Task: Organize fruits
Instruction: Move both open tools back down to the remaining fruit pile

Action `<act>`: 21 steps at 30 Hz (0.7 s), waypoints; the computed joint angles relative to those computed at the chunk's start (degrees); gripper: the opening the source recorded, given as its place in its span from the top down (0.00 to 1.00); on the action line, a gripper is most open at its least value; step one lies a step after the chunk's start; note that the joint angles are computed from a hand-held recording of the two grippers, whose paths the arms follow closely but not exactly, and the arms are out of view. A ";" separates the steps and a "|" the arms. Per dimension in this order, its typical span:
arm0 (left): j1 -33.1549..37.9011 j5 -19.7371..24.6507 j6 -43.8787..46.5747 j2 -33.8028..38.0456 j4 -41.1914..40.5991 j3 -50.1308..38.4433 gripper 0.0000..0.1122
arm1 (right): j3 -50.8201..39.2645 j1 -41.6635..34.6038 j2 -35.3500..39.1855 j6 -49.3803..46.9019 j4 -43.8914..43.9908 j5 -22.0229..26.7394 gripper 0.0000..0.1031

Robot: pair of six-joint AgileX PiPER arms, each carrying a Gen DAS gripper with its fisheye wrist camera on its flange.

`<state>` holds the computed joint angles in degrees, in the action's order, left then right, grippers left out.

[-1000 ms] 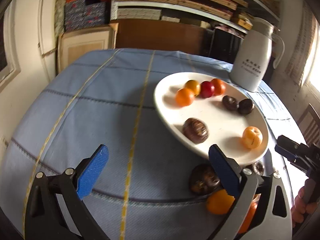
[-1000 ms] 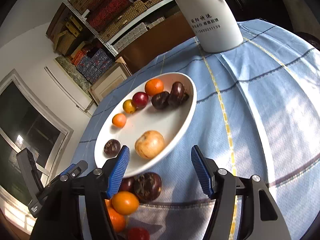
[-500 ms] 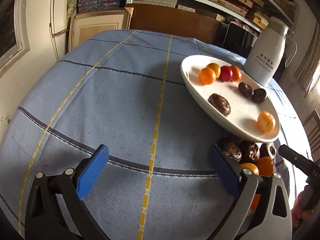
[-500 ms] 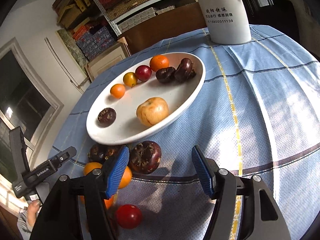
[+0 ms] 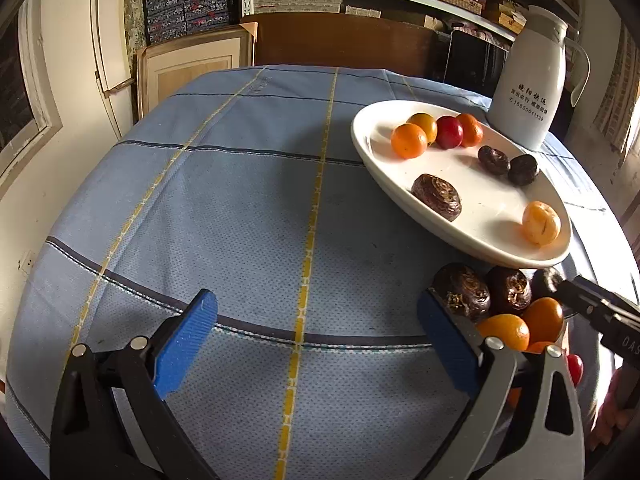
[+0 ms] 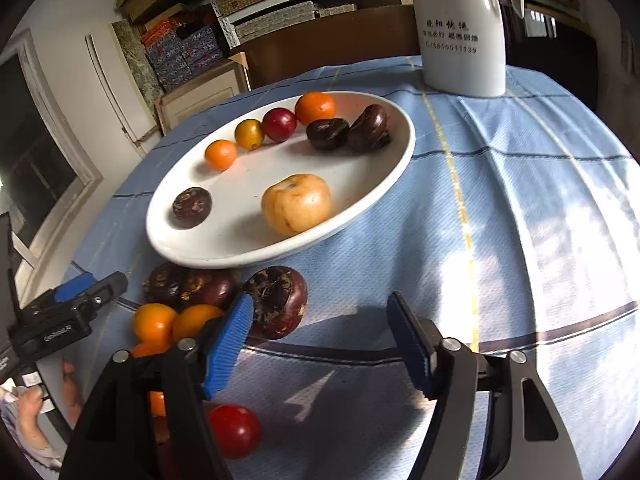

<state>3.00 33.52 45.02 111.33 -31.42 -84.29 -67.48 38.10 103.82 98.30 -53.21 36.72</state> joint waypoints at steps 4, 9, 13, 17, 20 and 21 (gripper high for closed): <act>1.00 2.51 2.09 0.51 -3.01 -0.94 0.13 | 2.67 -1.59 -1.93 3.61 -0.17 1.58 0.31; 1.79 5.17 2.15 1.26 -4.45 -2.19 0.13 | 7.37 -2.26 -4.97 11.41 -7.70 -7.06 0.31; 2.22 7.25 1.07 2.27 -4.55 -3.51 0.13 | 5.62 -1.94 -3.66 6.46 -5.16 -9.91 0.31; 2.58 10.68 0.68 3.73 -5.54 -5.14 0.13 | 4.03 -2.19 -2.36 2.74 -2.16 -11.57 0.32; 2.19 9.71 1.43 3.09 -5.74 -4.11 0.13 | 2.63 -2.30 -1.33 -0.48 0.38 -11.81 0.37; 2.00 9.12 1.56 2.81 -5.59 -3.71 0.13 | 2.02 -2.26 -0.89 -1.48 1.22 -11.50 0.38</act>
